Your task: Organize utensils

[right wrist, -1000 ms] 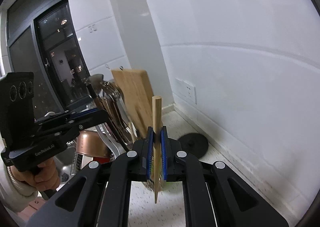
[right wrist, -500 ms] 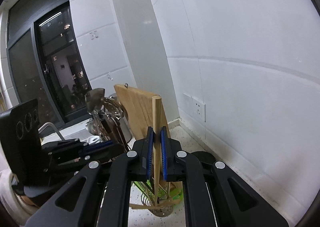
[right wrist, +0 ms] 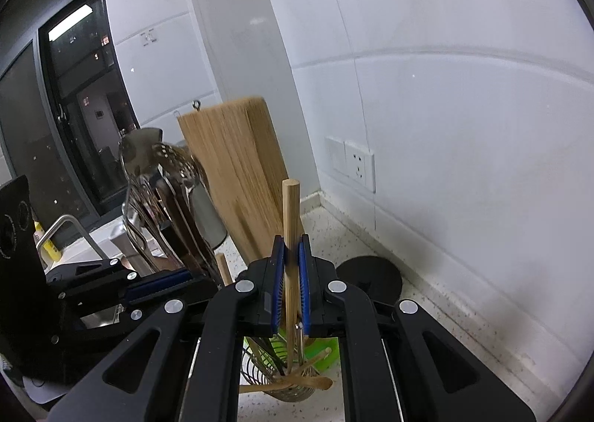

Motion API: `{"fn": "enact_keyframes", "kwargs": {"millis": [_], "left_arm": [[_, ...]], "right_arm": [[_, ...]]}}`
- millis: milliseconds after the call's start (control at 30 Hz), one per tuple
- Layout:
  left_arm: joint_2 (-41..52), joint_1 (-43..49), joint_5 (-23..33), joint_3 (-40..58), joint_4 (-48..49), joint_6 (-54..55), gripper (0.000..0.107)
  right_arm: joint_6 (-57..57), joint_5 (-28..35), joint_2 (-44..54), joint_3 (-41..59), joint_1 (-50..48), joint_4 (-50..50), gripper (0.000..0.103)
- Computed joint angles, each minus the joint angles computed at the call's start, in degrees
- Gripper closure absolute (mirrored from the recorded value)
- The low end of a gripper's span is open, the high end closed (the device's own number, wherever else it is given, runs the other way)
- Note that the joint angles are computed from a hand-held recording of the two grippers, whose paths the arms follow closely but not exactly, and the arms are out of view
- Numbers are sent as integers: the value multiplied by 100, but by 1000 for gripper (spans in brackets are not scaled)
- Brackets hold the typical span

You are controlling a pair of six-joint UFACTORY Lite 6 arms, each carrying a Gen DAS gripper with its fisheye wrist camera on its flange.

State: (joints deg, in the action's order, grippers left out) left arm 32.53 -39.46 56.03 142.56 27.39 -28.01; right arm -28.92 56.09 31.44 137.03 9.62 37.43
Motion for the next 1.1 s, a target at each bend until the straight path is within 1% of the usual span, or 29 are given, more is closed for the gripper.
{"fn": "enact_keyframes", "kwargs": {"millis": [33,133,300,367,400,467,633,667,800,900,933,967,1000,1067,1100], "left_arm": [[-113,9,-128,-250,21,-53,101],[-354,55,-435,-884,45,-223,101],[-622,20,-635,-1438,129,-414,101],[-642,18,-642,-1478,88,-399,101],[-652,5,-616,-1479,73,-394,101],[-698,-3,-605,-1557,92,-420,99],[-873,-122,-426,-1540,323,-602,99],[-910,-53,-488,-1609,348,-626,99],[-1171,-353,-243,-1779,772,-1088,97],[-1503,-711,-63,-2179,1302,-1769,87],[-1563,-853,62,-2244,1479,-2020,81],[-1564,-1036,238,-2201,1654,-2252,79],[-1556,-1188,363,-2171,1772,-2414,79],[-1437,-1589,849,-1881,2018,-2644,79],[-1358,-1768,1058,-1722,2113,-2719,79]], "right_arm": [[5,11,43,21,16,-11,98],[-184,-95,-122,-371,15,77,98],[-289,-25,-94,-429,40,193,98],[-368,-58,-202,-574,22,264,97],[-338,-15,-208,-553,0,250,92],[-382,-15,-297,-624,-63,281,87],[-565,37,-779,-1066,-274,479,84],[-679,85,-931,-1212,-370,578,84],[-1101,383,-1457,-1698,-762,914,84],[-1525,679,-1982,-2251,-1134,1202,83],[-1707,803,-2169,-2454,-1296,1356,83],[-1878,943,-2349,-2646,-1457,1481,83],[-1977,1040,-2479,-2783,-1564,1530,83],[-2256,1377,-2821,-3157,-1918,1710,82],[-2371,1533,-2946,-3285,-2078,1789,79]]}}
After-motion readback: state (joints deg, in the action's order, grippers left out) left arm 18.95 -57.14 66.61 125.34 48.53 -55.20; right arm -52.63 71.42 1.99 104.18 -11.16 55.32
